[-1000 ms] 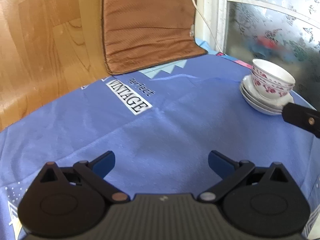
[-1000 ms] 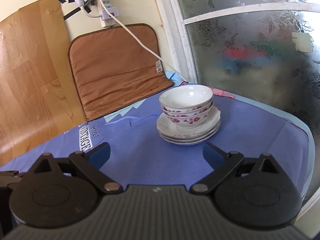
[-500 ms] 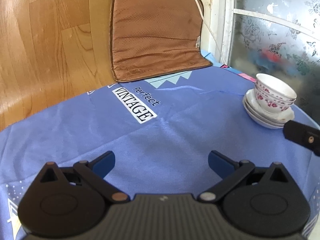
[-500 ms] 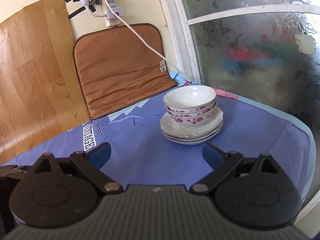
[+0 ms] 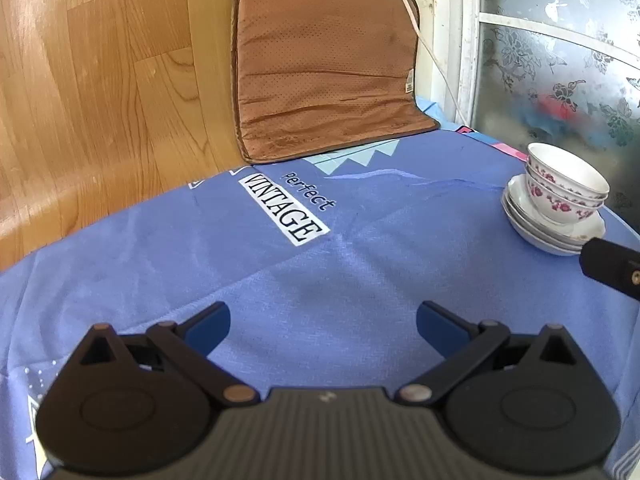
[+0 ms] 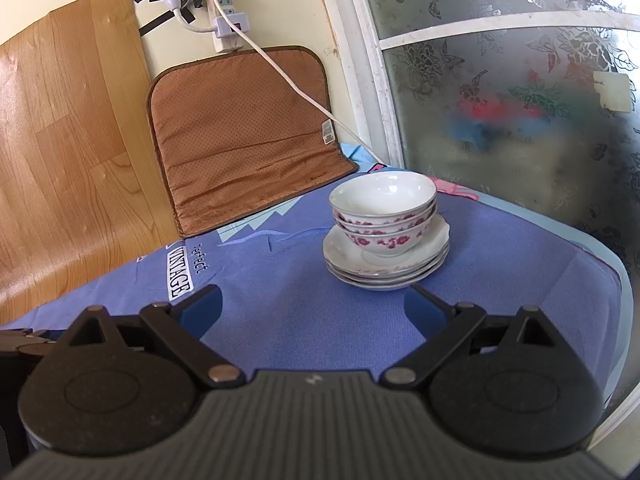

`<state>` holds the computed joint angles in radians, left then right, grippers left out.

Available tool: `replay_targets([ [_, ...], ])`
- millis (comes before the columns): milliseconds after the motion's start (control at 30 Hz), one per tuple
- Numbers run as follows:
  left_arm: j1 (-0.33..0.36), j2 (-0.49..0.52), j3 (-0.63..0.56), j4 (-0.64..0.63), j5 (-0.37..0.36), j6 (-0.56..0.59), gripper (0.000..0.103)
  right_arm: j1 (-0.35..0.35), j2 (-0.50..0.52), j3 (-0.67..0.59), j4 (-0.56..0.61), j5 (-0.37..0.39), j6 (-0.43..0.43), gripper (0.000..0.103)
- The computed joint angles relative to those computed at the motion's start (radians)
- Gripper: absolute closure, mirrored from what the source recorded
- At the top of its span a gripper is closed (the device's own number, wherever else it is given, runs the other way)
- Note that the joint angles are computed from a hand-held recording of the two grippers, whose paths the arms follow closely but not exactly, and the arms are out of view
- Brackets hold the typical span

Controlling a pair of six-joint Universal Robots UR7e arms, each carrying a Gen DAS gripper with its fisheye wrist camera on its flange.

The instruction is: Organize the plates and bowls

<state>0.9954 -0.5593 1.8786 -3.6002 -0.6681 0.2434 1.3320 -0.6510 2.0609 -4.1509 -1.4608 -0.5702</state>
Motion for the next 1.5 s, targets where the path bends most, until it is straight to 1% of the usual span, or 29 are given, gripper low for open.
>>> replay_targets([
  [233,0.000,-0.009,0.005,0.041,-0.011,-0.017,0.000,0.001,0.001,-0.004,0.000,-0.004,0.005,0.004],
  [767,0.000,-0.025,0.020,0.134,-0.073,-0.011,0.000,0.001,0.002,-0.010,0.006,-0.014,0.017,0.004],
  [1500,0.003,-0.026,0.019,0.182,-0.090,0.003,0.000,-0.001,0.001,-0.012,0.013,-0.019,0.021,0.004],
])
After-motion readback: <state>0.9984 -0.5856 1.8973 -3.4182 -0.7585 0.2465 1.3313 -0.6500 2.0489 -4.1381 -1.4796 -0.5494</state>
